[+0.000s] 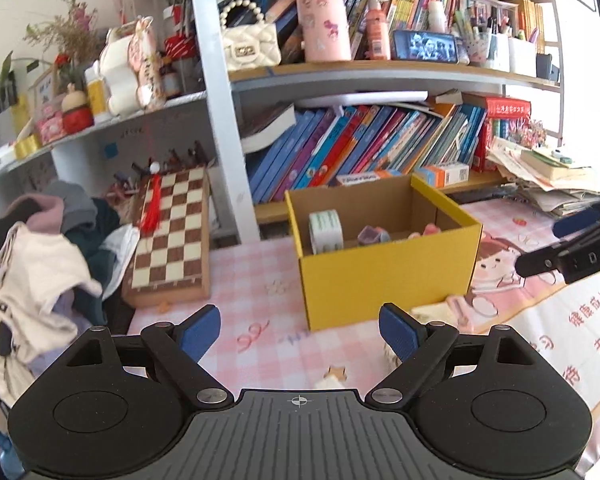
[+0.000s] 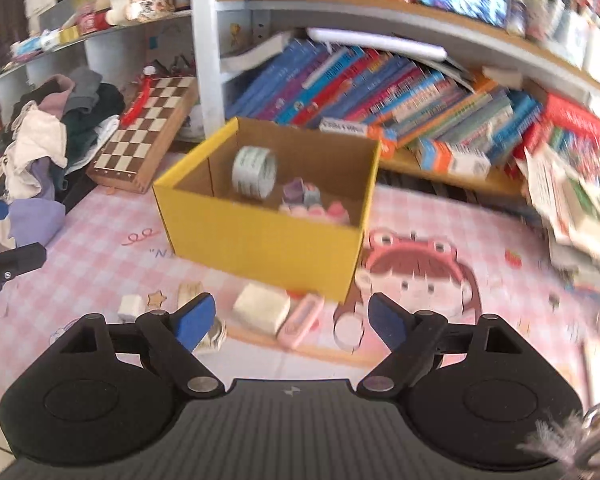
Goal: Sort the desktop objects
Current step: 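Move both grippers back from the box toward the desk objects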
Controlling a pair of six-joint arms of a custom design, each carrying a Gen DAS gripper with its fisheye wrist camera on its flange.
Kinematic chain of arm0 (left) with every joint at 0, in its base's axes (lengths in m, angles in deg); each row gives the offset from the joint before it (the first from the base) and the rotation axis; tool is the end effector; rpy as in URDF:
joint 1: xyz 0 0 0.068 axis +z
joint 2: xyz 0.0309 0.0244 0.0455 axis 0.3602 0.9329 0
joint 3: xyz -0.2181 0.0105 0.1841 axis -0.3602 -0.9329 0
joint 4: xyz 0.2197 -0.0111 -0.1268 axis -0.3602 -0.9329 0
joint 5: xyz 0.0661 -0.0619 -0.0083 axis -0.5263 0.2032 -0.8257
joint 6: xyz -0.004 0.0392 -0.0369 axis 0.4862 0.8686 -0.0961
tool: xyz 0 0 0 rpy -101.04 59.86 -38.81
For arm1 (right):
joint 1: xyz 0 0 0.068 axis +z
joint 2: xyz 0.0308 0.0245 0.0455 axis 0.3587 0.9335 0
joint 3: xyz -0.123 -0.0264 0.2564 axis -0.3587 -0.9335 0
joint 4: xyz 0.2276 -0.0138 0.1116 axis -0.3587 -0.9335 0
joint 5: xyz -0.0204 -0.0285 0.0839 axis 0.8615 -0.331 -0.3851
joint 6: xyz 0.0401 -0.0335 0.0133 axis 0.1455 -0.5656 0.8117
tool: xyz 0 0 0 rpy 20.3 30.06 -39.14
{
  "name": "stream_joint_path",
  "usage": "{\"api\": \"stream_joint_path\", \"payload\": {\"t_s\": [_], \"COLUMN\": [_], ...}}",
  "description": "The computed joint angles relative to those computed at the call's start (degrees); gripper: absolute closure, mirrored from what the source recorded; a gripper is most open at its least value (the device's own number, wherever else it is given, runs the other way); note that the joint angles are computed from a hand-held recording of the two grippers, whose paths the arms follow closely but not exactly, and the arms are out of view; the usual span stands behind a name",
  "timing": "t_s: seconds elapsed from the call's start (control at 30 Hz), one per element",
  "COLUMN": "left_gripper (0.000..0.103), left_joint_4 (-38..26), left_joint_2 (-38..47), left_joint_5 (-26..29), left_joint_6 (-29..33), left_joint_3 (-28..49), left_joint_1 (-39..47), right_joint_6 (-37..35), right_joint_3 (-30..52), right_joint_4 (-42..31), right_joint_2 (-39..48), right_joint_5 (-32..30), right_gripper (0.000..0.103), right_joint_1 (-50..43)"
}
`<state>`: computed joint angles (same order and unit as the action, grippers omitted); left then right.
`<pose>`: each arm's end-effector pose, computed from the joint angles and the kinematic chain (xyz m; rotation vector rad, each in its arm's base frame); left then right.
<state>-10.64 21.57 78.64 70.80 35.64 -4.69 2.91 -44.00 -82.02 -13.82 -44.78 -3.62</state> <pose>0.2008 -0.0960 0.2323 0.5844 2.0321 -0.1657 0.1652 -0.0647 0.2482 0.0583 2.3132 -0.0124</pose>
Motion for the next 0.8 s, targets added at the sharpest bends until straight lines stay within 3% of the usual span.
{"api": "stream_joint_path", "payload": {"t_s": [0.43, 0.8], "left_gripper": [0.014, 0.011], "left_joint_4": [-1.2, 0.8], "left_joint_2": [-2.5, -2.6], "left_joint_5": [2.5, 0.1], "left_joint_6": [0.3, -0.6], "left_joint_3": [-4.8, -8.8], "left_joint_1": [3.4, 1.2], "right_joint_6": [4.2, 10.6], "right_joint_3": [-10.1, -15.4], "right_joint_4": [-2.5, -3.1], "right_joint_2": [-12.2, -17.5], "right_joint_5": [6.9, 14.1], "right_gripper": [0.018, 0.011], "right_joint_1": [4.3, 13.6]}}
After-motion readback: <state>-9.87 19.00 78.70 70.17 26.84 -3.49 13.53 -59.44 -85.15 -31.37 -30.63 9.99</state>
